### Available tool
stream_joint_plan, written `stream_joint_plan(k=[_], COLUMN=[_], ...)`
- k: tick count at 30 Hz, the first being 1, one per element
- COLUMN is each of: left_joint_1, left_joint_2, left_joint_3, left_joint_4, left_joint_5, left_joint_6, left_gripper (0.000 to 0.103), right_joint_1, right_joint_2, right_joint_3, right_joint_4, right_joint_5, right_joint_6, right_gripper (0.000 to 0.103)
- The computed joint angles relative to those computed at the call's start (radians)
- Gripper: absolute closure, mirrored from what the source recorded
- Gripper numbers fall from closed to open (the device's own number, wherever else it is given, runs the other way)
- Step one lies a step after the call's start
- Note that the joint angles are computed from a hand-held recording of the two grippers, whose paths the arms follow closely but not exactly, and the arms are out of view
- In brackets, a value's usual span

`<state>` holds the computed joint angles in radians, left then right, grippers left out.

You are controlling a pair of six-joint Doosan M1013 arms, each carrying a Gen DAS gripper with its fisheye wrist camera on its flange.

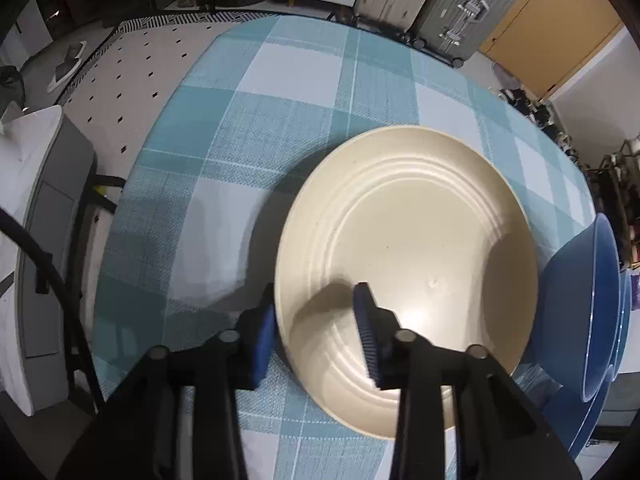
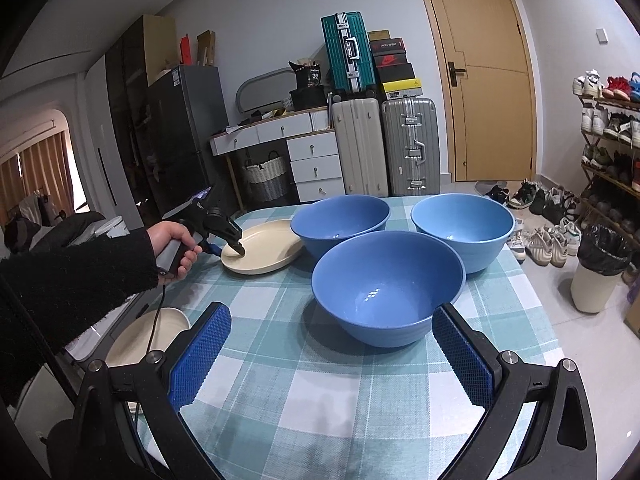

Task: Organize plates and bowls
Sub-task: 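Close the left tool on the rim of that cream plate, then open the left tool and raise it off the cream plate rim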

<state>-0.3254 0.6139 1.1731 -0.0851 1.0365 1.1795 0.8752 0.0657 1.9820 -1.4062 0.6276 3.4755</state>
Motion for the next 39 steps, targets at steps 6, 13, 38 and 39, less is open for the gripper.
stream_joint_plan(k=[6,13,38,39], left_joint_1=[0.018,0.032,0.071,0.071], left_joint_2=[-0.01,-0.022,-0.11,-0.112], left_joint_3=[0.022,0.047,0.176,0.179], left_joint_4=[-0.035,-0.075,-0.046,-0.045], left_joint_5=[-0.027,-0.043,-0.054,-0.053], left_joint_6=[-0.016,0.006,0.027,0.028], left_gripper=[0.091,0.093,0.095,0.095], right_joint_1=[-0.005,-0.013,-0.011,-0.01], right_joint_2=[-0.004,-0.001,0.009,0.01], right_joint_3=[0.0,0.0,0.0,-0.001], right_joint_4=[0.018,0.024,0.022,0.022], right_joint_5=[-0.01,-0.015,0.001,0.003], right_joint_6=[0.0,-0.001,0.013,0.011], right_gripper=[0.001,0.001,0.001,0.001])
